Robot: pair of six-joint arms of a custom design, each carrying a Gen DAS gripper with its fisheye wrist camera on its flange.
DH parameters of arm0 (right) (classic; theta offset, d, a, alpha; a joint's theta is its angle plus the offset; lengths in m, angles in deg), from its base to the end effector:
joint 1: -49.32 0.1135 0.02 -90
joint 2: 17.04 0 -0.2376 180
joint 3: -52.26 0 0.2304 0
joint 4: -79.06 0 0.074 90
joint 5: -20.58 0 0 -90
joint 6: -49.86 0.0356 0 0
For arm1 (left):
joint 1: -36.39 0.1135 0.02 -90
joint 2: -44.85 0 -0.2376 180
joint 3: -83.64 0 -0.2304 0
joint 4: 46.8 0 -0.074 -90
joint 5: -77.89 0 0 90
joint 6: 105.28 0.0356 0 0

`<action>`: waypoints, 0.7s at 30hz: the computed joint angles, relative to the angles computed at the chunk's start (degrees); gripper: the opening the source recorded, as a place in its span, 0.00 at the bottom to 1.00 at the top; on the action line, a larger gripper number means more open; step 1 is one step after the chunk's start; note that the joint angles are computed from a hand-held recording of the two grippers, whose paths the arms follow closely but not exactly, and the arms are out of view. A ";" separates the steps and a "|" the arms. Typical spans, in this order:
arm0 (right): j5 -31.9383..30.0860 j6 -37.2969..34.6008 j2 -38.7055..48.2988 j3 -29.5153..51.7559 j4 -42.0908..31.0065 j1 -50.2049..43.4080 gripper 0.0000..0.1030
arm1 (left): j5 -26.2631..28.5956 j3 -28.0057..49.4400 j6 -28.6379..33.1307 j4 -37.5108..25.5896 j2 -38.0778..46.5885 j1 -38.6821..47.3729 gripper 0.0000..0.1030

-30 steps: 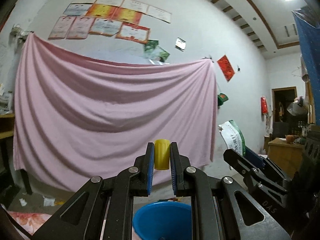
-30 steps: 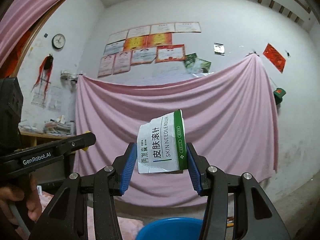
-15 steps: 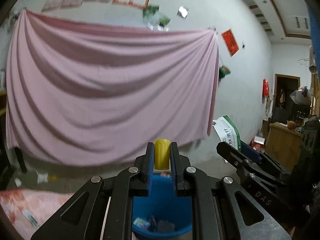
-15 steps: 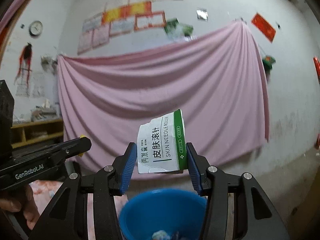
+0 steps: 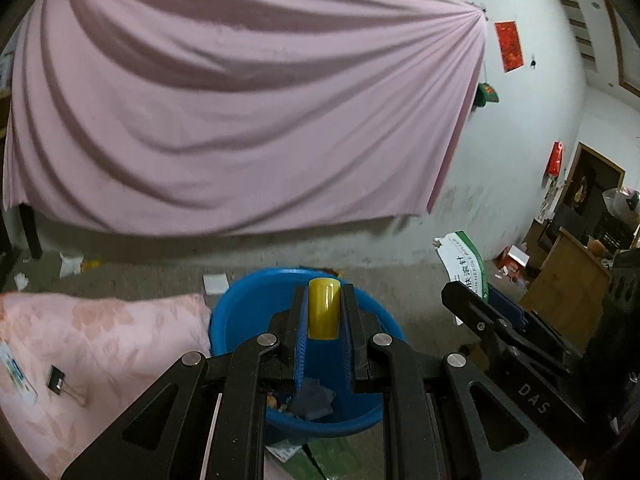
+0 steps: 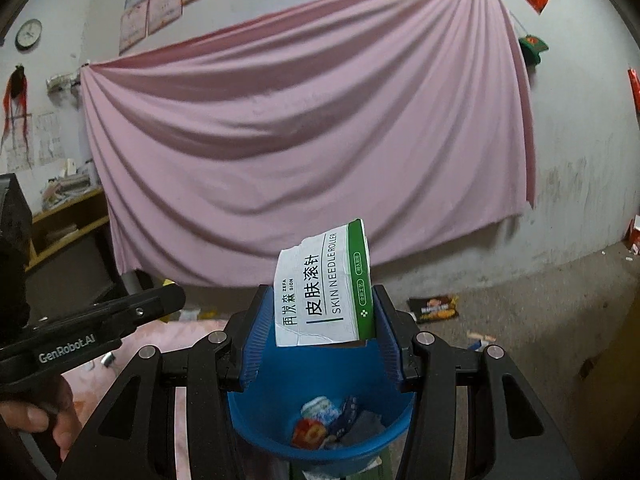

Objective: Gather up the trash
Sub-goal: 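Open both tools to drop the box and cap into the bucket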

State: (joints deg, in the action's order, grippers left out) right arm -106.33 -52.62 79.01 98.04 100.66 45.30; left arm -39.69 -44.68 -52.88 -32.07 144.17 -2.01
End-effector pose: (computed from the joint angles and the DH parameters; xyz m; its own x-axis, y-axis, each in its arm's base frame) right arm 0.2830 0.0015 0.1234 -0.3658 -0.1475 -0.9189 -0.5619 0.8221 0.0917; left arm 0.2472 -0.1749 0.1204 -0.4874 -0.3038 -0.8186 -0.0649 0.9476 -0.3129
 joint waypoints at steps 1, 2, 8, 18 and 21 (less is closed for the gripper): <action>0.06 -0.41 0.41 0.54 -0.90 -0.07 0.46 | 0.57 0.54 -0.41 -0.66 0.31 0.16 0.12; -0.02 -1.08 0.97 1.19 -2.18 -0.27 0.46 | 1.27 1.00 -0.79 -0.81 0.86 0.52 0.12; 0.30 -2.66 3.29 4.25 -7.25 -0.13 0.46 | 3.79 2.47 -3.40 -2.05 3.15 1.39 0.12; 2.61 -3.81 5.52 6.20 -10.24 1.48 0.46 | 6.37 4.70 -5.97 -4.54 5.46 2.88 0.14; 3.03 -4.24 6.66 6.94 -10.69 1.71 0.46 | 7.23 4.89 -6.26 -3.56 6.72 3.61 0.23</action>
